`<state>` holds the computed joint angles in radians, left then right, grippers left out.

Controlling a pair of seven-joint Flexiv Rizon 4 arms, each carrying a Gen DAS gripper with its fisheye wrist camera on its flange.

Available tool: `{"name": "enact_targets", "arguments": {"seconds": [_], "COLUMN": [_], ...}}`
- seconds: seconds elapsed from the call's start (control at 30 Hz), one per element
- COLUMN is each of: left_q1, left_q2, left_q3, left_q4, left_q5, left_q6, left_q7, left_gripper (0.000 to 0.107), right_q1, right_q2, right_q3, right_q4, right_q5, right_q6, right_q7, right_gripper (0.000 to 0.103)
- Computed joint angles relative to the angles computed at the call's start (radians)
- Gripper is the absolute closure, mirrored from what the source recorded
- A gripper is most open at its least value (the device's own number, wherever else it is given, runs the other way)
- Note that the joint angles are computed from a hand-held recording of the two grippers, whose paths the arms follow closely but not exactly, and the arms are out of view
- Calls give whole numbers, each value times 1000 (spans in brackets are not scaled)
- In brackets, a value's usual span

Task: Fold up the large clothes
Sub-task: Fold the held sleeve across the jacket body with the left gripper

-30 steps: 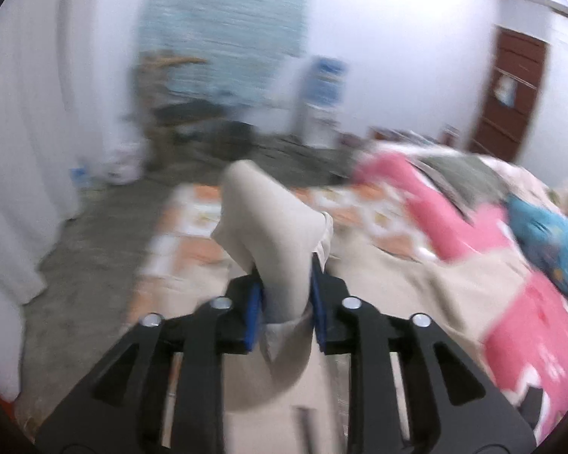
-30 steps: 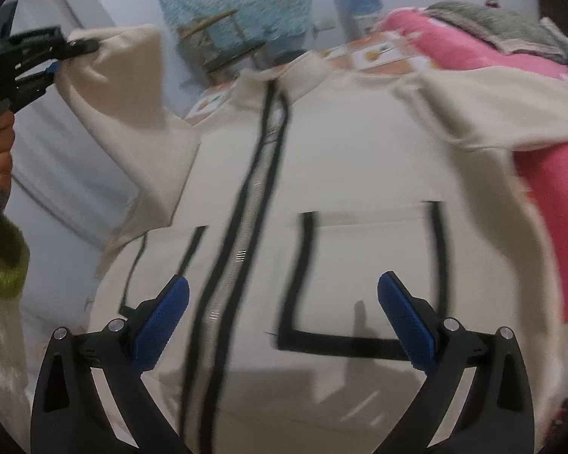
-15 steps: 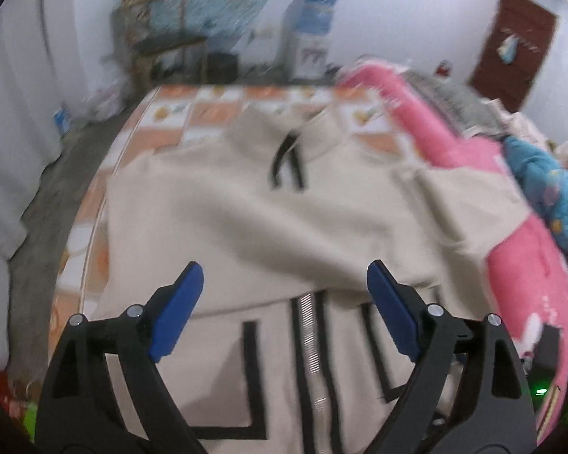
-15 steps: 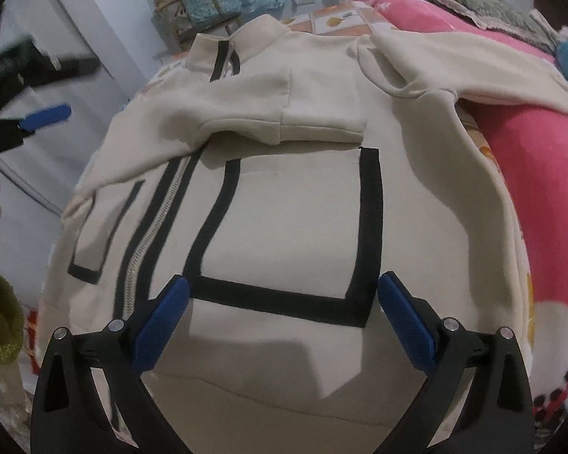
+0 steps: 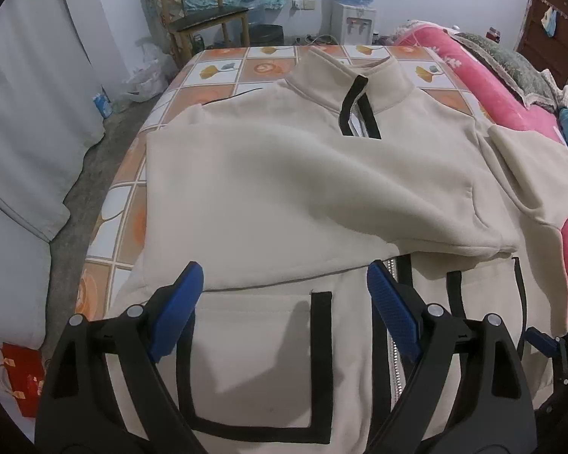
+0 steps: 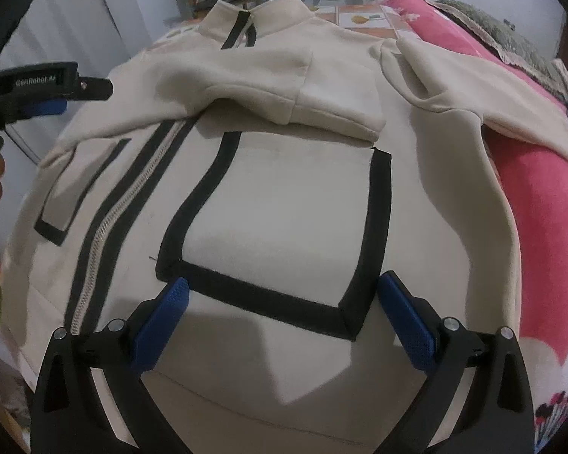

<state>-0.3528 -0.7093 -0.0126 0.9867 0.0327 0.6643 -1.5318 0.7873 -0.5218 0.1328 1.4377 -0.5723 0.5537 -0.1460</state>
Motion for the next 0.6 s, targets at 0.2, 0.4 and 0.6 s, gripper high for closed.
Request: {"name": "enact_targets", "arguments": {"seconds": [0.2,0.4,0.6], "left_q1": [14,42,107], "left_q2": [39,90,143], "left_q3": [-4,-24,-72], "left_q4": [53,134,258], "left_q5": [-8,-17,-104], "left_q6": [38,91,184], "left_q7": [14,87,242], "left_gripper": [22,22,22], "right_q1": [7,-11,-20], "right_q2": [-3,24,55], "right_q3": [-2,3,11], "right_q4": [-8,36,59], "right_q5": [2,14,28], "right_q6": [-21,54,73], "right_q7": [25,59,94], "right_gripper": [6,6,6]}}
